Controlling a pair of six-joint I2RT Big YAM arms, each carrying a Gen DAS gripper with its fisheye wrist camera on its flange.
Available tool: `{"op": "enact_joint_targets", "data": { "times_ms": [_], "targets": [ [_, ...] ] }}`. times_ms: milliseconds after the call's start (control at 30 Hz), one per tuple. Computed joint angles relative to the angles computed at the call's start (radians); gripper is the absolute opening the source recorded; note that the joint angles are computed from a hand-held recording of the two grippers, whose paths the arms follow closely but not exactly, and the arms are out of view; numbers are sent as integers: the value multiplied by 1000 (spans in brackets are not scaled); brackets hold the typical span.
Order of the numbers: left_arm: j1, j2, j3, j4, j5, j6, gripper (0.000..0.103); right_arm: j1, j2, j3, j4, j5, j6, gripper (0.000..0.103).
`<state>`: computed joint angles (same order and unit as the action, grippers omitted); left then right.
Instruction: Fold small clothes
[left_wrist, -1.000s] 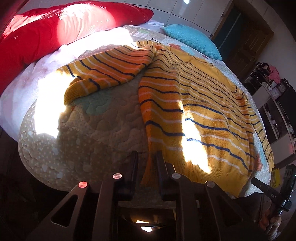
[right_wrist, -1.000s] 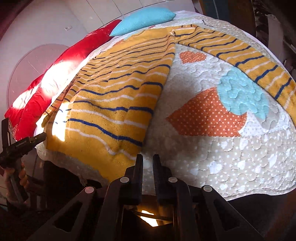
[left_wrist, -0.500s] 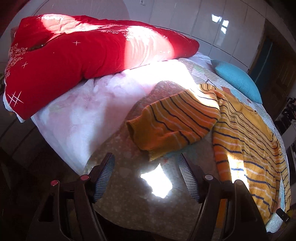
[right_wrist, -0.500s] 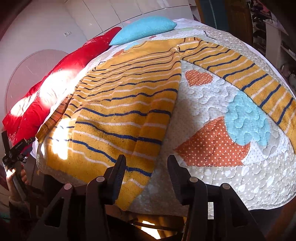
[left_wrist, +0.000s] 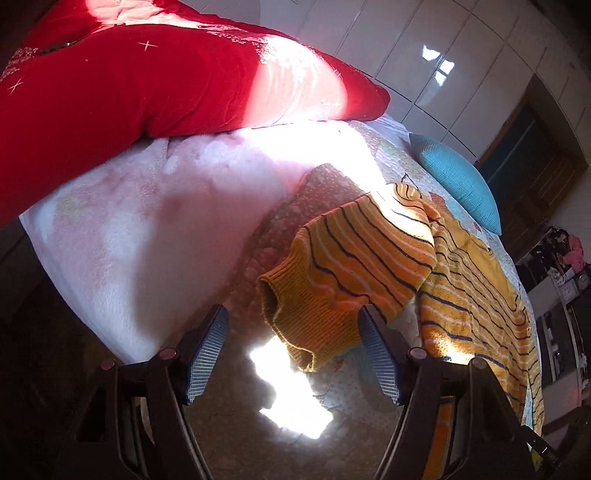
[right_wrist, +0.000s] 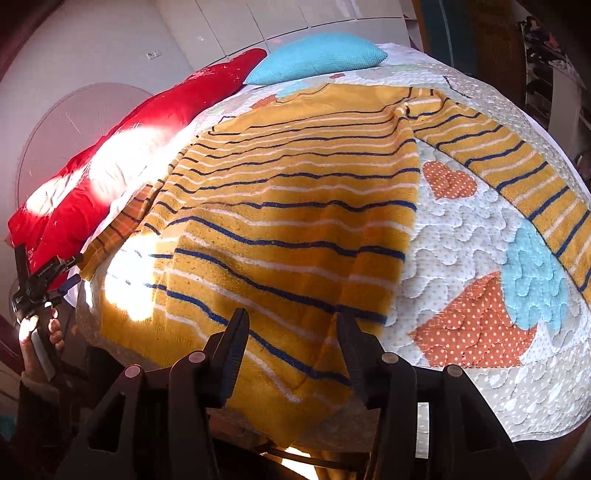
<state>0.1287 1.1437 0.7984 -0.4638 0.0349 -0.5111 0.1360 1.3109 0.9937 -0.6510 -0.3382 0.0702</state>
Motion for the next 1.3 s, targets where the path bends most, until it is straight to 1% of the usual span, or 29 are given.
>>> {"op": "enact_joint_targets", "data": {
  "times_ms": [33,67,100,133,167,200,267,333,367,433,467,500,567,633,667,800,867,933,1000,1133,1233,1300],
  "targets": [
    [-11,27,15,-2,-13,5,72,7,1,0,0,3,-4,54],
    [-15,58,34,-17,-18,5,68,14,1,0,0,9,-6,54],
    [-16,84,50,-29,-11,1,37,21,1,0,0,16,-9,54],
    [-9,104,62,-33,24,-4,7,25,1,1,-2,22,-14,54],
    [4,110,69,-32,62,-17,7,28,1,2,-4,32,-19,54],
    [18,110,79,-36,75,-20,4,31,1,4,-8,44,-24,54],
    [60,110,123,-69,77,10,4,29,3,9,-12,56,-34,54],
    [119,123,199,-116,66,38,4,24,7,13,-5,64,-33,54],
    [148,139,248,-145,51,58,4,22,9,13,2,65,-25,54],
    [193,188,360,-197,-15,101,4,18,19,12,16,61,-5,54],
    [212,219,418,-227,-27,116,4,17,25,11,25,59,6,54],
    [228,249,470,-255,-15,122,4,18,31,11,31,58,17,54],
    [243,303,563,-306,-1,117,4,22,42,14,41,53,34,54],
    [226,327,613,-324,-13,115,4,25,49,20,47,40,39,54],
    [218,331,629,-330,-6,121,4,25,52,23,50,38,38,54],
    [124,372,705,-360,56,130,4,14,51,28,76,20,39,54],
    [50,400,750,-373,60,144,4,0,42,19,101,3,50,54],
    [-26,449,813,-382,81,146,4,-16,31,8,123,-15,67,54],
    [-103,515,893,-392,113,140,4,-34,20,-7,140,-33,83,54],
    [-258,679,1078,-425,141,130,4,-91,4,-36,153,-68,95,54],
    [-360,817,1239,-477,168,128,4,-144,-4,-57,161,-92,113,54],
    [-419,904,1344,-523,165,138,4,-181,-4,-68,164,-110,124,54]
  ]
}}
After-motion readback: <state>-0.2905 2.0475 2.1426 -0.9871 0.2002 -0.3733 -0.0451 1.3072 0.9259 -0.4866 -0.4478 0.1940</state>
